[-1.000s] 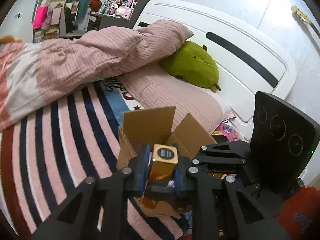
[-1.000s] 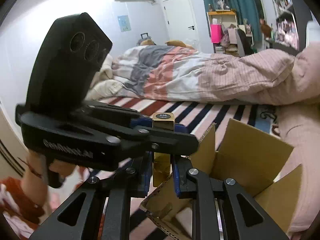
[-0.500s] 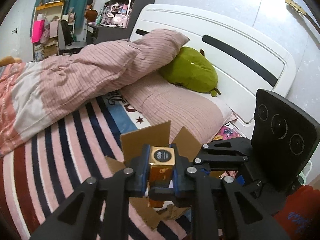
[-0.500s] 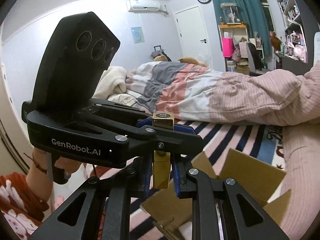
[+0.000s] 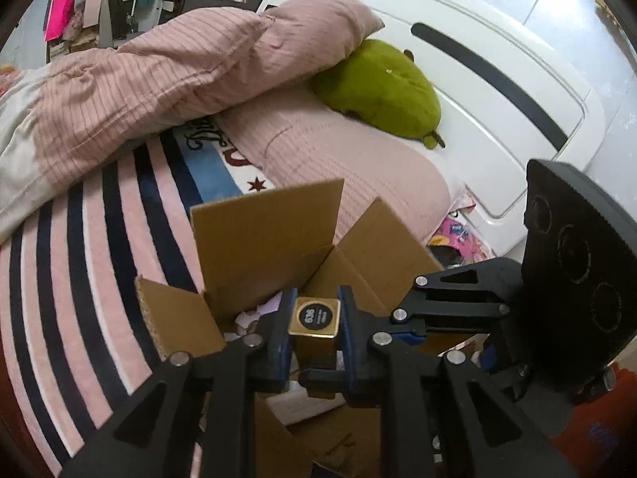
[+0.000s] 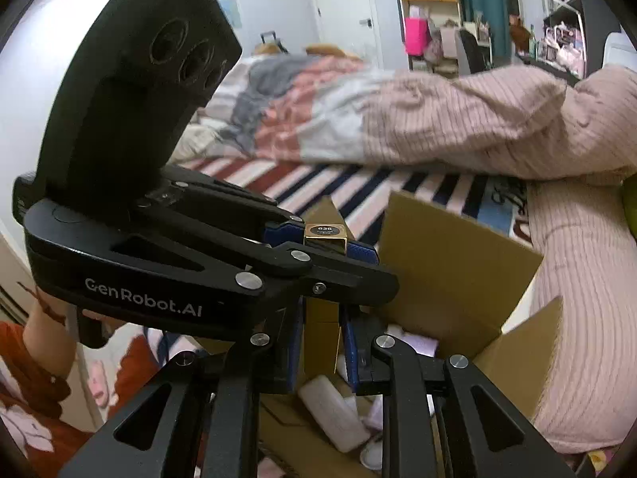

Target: Organize rigid objects

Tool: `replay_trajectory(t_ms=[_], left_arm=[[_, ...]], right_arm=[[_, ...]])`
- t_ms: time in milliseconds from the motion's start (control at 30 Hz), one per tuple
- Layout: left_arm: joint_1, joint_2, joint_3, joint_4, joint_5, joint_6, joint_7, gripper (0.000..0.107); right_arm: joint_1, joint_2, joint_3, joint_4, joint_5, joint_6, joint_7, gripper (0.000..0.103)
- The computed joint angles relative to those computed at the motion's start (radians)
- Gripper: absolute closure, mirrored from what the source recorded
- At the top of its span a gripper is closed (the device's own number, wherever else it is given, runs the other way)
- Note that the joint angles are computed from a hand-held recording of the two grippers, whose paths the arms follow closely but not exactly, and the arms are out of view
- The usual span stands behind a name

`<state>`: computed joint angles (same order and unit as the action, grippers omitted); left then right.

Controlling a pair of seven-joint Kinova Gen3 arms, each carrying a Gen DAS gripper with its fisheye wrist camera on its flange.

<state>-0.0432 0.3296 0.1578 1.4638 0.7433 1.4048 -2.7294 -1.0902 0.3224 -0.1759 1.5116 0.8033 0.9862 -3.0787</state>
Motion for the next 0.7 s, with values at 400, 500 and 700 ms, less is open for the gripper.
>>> replay_trajectory(t_ms=[400,500,700], left_arm=[[-0.063,-0.106,-0.044,0.110,0.087,-0.107,-0.085,0.033],[-0.091,-0.173,-0.079,0.184,0.148,-0.176,-0.134,0.019],[-0.127,-0.284,-0.160,0.318,0.273,-0.318,-0.207,0.013]], right_arm=[[-0.029,0.052,0.016,-0.111,-0.070,0.151,0.089,0.073],[-0.046,0.058,0.025,-0.130,-0.049,0.178,0.081,0.052],[-0.135,0.075,0.043,-0.154,0.102,0.272,0.035,0.015]])
